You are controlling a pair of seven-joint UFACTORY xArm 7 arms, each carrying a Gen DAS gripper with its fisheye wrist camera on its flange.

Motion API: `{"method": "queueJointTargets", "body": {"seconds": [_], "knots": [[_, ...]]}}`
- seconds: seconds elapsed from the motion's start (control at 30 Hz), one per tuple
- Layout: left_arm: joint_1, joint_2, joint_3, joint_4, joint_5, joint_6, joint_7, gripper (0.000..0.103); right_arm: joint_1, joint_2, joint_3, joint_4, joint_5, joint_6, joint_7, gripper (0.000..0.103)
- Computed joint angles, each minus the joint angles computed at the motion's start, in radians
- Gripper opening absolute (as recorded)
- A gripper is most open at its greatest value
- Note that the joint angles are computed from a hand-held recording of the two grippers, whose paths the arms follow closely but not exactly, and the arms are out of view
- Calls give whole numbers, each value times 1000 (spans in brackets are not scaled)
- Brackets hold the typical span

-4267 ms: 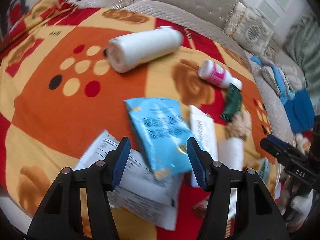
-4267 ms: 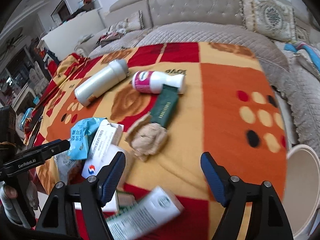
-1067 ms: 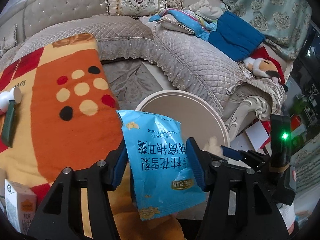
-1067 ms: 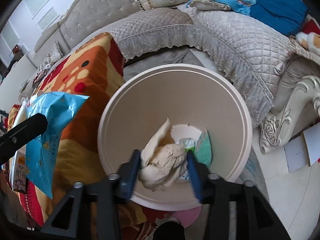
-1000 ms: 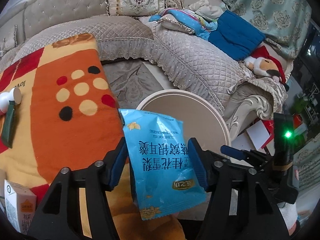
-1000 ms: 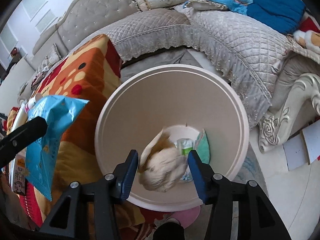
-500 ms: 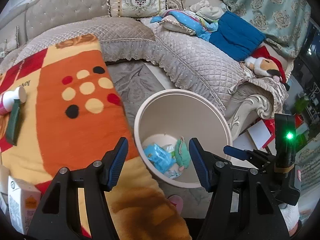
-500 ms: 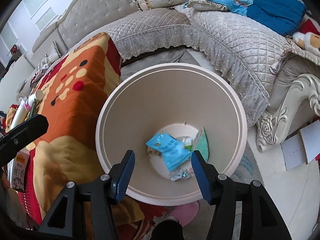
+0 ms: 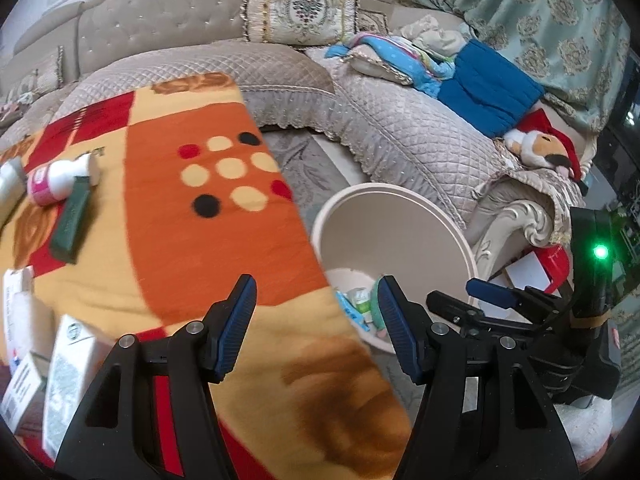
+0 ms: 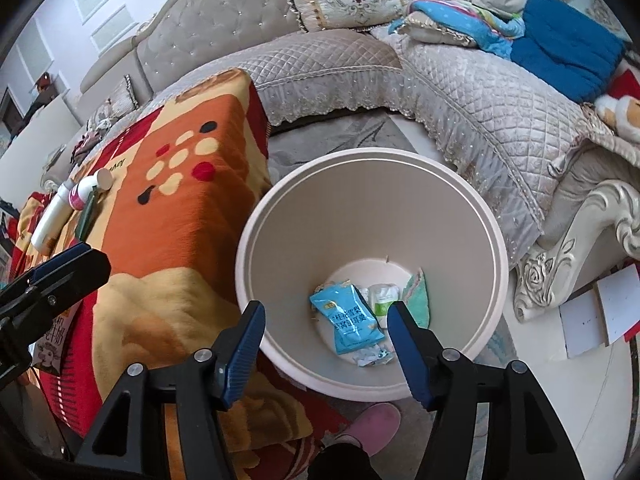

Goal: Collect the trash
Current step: 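Move both open tools back over the items on the blanket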

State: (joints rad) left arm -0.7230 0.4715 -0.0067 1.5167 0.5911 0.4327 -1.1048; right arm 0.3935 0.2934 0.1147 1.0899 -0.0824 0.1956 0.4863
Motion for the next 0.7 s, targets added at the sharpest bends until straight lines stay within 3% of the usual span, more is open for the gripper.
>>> {"method": "queueJointTargets", "body": {"seconds": [0.2, 0.7], "knots": [[1, -116, 32, -136, 105, -19, -125, 62, 24, 2, 3, 34, -13, 6, 13, 61], [162, -360, -57, -401, 331, 10, -381, 62, 129, 88, 16, 238, -75, 77, 18, 62]]}}
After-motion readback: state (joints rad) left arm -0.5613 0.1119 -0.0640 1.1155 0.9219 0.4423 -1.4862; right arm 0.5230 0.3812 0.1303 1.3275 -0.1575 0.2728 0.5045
